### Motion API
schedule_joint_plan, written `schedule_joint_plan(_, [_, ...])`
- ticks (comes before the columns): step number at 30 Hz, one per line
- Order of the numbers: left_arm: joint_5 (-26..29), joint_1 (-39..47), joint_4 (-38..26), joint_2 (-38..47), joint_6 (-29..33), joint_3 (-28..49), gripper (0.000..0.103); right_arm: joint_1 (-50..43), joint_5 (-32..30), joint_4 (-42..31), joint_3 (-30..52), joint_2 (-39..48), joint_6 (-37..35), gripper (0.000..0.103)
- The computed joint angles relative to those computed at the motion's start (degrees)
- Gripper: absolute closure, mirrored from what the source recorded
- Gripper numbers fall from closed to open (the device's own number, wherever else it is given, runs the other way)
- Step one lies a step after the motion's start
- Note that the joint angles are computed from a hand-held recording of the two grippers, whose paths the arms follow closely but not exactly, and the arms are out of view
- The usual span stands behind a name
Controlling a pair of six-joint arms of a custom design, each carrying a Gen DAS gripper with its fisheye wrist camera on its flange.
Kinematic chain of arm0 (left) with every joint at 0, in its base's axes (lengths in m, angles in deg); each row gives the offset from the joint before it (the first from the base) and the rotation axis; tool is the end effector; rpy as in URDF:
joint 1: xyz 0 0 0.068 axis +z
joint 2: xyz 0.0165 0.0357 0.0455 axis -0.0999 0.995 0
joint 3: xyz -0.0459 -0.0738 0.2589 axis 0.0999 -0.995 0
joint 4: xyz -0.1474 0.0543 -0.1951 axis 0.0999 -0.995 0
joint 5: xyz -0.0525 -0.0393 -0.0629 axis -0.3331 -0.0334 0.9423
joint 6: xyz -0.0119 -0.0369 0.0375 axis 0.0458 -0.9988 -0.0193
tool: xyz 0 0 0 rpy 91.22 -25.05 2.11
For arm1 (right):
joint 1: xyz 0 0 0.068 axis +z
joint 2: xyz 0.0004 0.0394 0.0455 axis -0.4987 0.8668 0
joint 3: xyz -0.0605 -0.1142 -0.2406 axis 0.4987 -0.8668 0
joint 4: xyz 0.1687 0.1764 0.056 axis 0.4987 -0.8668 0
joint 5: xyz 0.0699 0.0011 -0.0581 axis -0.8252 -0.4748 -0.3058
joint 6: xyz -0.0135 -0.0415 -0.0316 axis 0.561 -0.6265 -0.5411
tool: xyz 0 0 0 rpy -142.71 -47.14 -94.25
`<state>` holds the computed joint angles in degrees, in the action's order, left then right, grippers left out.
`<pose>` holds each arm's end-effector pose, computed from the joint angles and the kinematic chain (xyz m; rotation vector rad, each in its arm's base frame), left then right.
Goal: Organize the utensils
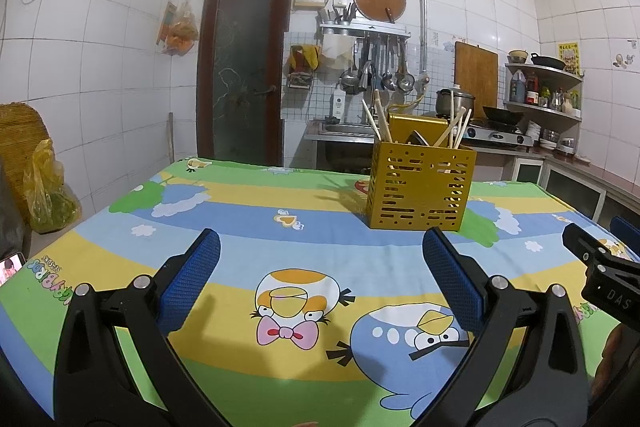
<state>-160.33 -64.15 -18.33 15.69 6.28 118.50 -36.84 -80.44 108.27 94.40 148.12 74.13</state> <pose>0.1761 -0.2214 0.2011 -0.4857 1.7938 0.3002 0.2706 -0.0177 0.1877 -0.3126 1.8286 0.2316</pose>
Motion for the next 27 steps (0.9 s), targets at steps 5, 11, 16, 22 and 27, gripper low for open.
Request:
schedule_joint_plan(5, [0.22,0.13,-1.23,0.23,-0.65,0.42,0.005,0.03,0.02,0.05,0.03,0.08,0.04,0.005])
schedule_joint_plan(11, [-0.14,-0.14,-2.46,0.56,-1.72,0.78,0.005,0.05,0.04,0.04,0.03,0.08,0.07,0.005])
schedule_joint_plan(16, [-0.21,-0.19,-2.53,0.48,-1.89,0.70,0.005,0.03,0.02,0.09,-0.01,0.03,0.00,0.005])
schedule_joint_plan(22, [-0.54,-0.28,-3.31,0.77,-2.57,1.07,0.005,0.09,0.09,0.08,0.02,0.08,0.05,0.005])
schedule_joint_plan(27, [-0.56,-0.32,-3.88,0.87,-3.18,1.25,0.005,0.03,0.15,-0.16,0.11,-0.07,0.00,0.005])
